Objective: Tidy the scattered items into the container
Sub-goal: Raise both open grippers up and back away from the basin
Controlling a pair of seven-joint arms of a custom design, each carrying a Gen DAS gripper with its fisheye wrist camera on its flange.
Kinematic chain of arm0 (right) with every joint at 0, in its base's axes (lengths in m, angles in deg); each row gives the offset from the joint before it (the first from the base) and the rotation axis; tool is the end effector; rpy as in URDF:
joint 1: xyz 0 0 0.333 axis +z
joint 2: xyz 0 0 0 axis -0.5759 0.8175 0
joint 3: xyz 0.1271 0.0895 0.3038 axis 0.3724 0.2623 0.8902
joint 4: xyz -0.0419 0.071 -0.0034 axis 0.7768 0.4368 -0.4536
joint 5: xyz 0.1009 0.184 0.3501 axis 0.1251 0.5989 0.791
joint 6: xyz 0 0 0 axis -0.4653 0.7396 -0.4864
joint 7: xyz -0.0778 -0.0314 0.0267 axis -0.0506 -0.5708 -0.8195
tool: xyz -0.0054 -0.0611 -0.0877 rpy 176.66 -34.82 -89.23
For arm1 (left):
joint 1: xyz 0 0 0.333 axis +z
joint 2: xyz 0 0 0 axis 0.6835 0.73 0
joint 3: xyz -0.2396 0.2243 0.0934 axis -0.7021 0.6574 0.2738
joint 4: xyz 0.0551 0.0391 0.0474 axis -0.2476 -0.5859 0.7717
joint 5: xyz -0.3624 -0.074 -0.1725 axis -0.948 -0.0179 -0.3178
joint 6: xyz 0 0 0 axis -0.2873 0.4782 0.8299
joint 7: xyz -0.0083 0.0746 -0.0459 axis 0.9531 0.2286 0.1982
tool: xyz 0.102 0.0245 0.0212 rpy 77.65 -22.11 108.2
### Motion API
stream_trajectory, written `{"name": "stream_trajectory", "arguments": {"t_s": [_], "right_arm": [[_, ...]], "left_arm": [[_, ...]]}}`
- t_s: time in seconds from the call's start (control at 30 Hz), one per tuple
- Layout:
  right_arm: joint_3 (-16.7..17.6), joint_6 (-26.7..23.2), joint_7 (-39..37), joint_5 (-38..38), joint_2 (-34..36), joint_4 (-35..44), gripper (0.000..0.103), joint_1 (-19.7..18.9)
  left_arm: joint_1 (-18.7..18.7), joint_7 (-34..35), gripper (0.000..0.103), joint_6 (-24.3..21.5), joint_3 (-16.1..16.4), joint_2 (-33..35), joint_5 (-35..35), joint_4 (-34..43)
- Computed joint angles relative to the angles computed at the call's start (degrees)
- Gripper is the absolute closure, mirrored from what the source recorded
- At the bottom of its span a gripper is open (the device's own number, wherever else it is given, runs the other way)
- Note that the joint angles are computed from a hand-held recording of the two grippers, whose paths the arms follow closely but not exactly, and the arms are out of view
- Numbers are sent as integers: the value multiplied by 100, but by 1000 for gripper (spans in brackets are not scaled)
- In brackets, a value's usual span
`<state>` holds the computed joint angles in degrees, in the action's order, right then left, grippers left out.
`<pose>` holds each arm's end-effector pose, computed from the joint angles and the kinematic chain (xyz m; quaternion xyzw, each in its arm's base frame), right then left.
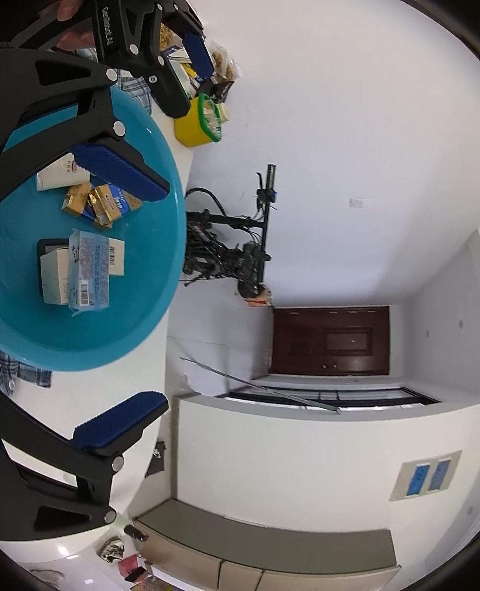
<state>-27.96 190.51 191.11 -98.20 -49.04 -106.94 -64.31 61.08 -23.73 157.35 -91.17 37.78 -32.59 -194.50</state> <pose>0.4264 0.3290 0.5706 -0.6805 0.4842 -0.3147 0.4510 0.3888 -0.2469 0.6023 -0.6021 0.5732 -0.3979 0.3880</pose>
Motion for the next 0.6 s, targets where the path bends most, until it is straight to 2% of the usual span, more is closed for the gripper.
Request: {"name": "stream_trajectory", "arguments": {"t_s": [0.43,0.6], "right_arm": [[-679,98,-196,337,-469,-385,0,739],[-1022,55,-265,420,-624,-547,0,1141]], "left_arm": [[-302,87,0,-102,90,-551,-214,-221],[-471,123,0,-154,166,-707,-347,-331]]}}
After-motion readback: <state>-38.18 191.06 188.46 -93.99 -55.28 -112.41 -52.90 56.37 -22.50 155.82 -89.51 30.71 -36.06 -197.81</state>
